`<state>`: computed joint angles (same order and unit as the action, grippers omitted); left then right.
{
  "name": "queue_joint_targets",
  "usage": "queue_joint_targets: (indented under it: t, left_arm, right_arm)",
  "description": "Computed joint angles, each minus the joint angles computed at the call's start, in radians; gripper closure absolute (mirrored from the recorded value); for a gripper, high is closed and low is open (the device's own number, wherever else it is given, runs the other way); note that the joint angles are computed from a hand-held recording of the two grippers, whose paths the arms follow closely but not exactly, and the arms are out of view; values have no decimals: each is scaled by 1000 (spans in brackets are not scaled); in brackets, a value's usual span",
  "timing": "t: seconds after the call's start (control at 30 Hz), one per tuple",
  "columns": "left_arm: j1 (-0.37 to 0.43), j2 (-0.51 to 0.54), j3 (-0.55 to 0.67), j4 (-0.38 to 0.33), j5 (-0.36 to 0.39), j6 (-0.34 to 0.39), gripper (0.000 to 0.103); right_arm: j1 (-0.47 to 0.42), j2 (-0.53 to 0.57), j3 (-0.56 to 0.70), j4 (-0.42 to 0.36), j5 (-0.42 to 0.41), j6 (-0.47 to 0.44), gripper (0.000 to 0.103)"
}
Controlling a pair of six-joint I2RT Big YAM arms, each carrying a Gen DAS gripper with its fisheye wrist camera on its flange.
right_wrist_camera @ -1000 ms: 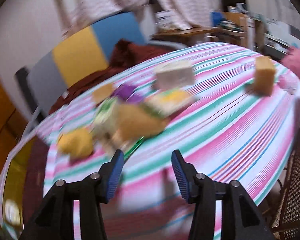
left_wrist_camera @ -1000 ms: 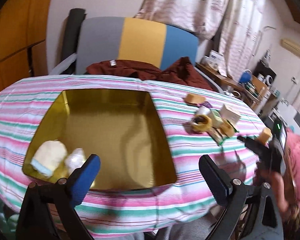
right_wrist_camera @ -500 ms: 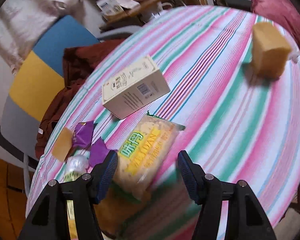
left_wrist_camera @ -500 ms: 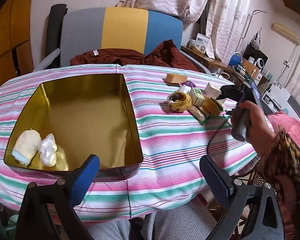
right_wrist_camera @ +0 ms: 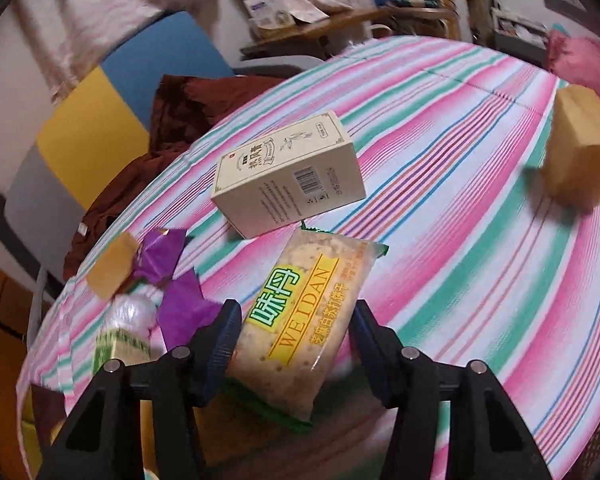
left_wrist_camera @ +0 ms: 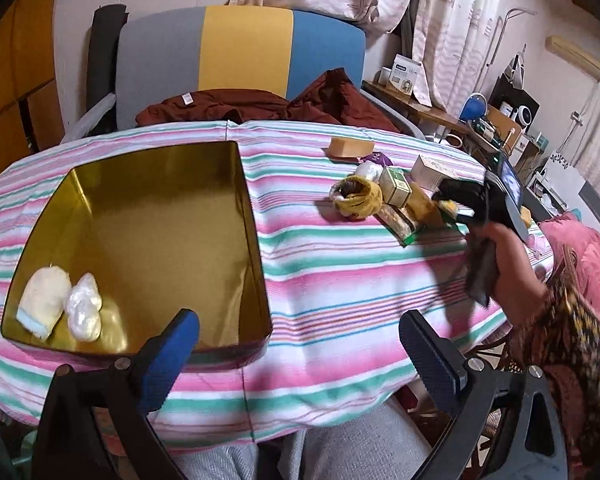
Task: Organize objects
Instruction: 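Grasp the yellow knit sock with the left tool while the right tool holds the cracker pack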
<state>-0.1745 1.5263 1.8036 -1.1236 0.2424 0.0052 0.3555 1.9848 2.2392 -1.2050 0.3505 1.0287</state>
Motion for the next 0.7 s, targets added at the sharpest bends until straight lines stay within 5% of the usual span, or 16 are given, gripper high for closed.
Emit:
queue_joint_targets:
  t: [0.33, 0.7]
  left_arm:
    - [-83, 150, 206, -7, -83, -33, 0]
    - [-150, 556, 761, -219, -110, -26, 0]
  right_arm:
    - [48, -124, -240, 149, 156, -167, 52]
    - [50, -158, -320, 253, 160, -173, 52]
